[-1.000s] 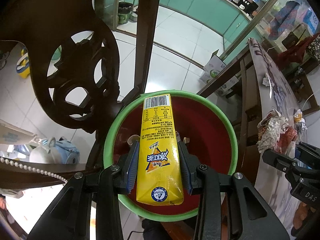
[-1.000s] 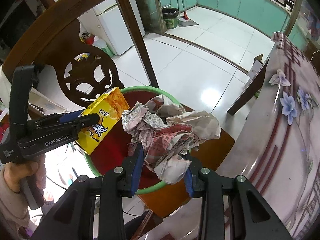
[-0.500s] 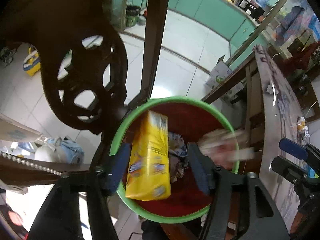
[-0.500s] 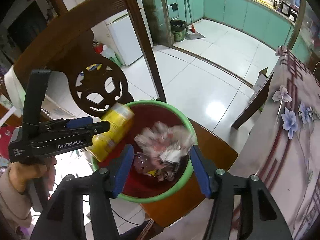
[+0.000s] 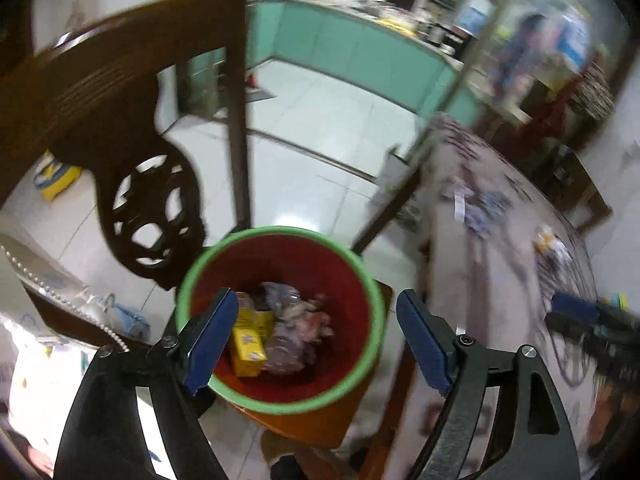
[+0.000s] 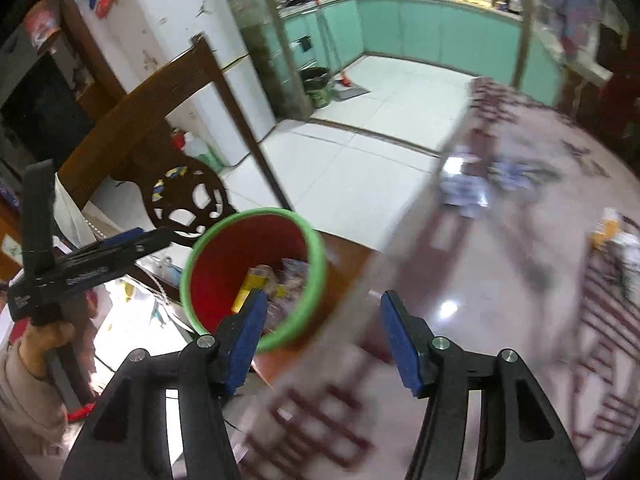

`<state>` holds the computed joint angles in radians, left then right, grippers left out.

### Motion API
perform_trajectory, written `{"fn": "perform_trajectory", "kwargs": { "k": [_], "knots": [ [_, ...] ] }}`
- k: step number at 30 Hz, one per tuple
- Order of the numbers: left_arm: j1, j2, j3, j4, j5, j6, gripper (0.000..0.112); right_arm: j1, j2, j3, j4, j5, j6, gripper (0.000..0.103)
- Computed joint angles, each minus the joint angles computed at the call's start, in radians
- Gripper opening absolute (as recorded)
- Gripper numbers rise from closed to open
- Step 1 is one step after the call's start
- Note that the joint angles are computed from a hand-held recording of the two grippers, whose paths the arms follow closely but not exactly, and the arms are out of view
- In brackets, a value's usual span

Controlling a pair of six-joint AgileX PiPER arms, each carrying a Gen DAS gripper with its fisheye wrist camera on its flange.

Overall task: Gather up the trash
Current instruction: 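Grasp crumpled white printed paper with the right tool while the left tool grasps a yellow snack wrapper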

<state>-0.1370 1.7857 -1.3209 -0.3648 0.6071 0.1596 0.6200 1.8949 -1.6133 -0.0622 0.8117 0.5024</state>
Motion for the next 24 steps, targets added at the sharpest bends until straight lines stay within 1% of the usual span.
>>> {"fn": "perform_trajectory", "kwargs": {
  "k": [3,5,6,9,11,14,15,17,18,19,22,24],
  "knots": [
    [-0.086,-0.072,0.056,0.076,-0.036,-0.023,0.083,-0.056,-0.202,0.18,-0.095,0.047,0.006,0.059],
    [-0.137,-0.092,0.064,0.105,-0.027,-0.053,0.083,-0.13,-0.334,0.274,-0.154,0.102,-0.006,0.062],
    [-0.16,-0.093,0.057,0.092,-0.015,-0.058,0.084,-0.189,-0.39,0.303,-0.16,0.132,-0.037,0.062],
    [-0.235,-0.092,0.033,0.07,0.007,-0.085,0.084,-0.381,-0.481,0.32,-0.146,0.197,-0.174,0.062],
    [-0.319,-0.07,-0.01,0.115,0.009,-0.148,0.084,-0.554,-0.494,0.28,-0.119,0.229,-0.328,0.062],
    [-0.434,-0.022,-0.096,0.192,0.015,-0.276,0.084,-0.778,-0.45,0.188,-0.006,0.237,-0.558,0.062],
    [-0.477,0.01,-0.148,0.219,0.026,-0.331,0.084,-0.856,-0.415,0.142,0.052,0.239,-0.645,0.062],
    [-0.547,0.055,-0.226,0.277,0.049,-0.429,0.084,-0.966,-0.317,0.037,0.144,0.254,-0.772,0.062],
    [-0.588,0.097,-0.294,0.31,0.071,-0.486,0.084,-1.003,-0.266,-0.013,0.179,0.264,-0.814,0.064],
    [-0.611,0.118,-0.33,0.327,0.084,-0.519,0.084,-1.037,-0.194,-0.083,0.209,0.279,-0.85,0.065],
    [-0.692,0.218,-0.498,0.409,0.147,-0.645,0.084,-1.077,0.011,-0.258,0.231,0.297,-0.886,0.065],
    [-0.728,0.304,-0.63,0.436,0.196,-0.714,0.085,-1.101,0.135,-0.338,0.311,0.318,-0.926,0.065]
  ]
}}
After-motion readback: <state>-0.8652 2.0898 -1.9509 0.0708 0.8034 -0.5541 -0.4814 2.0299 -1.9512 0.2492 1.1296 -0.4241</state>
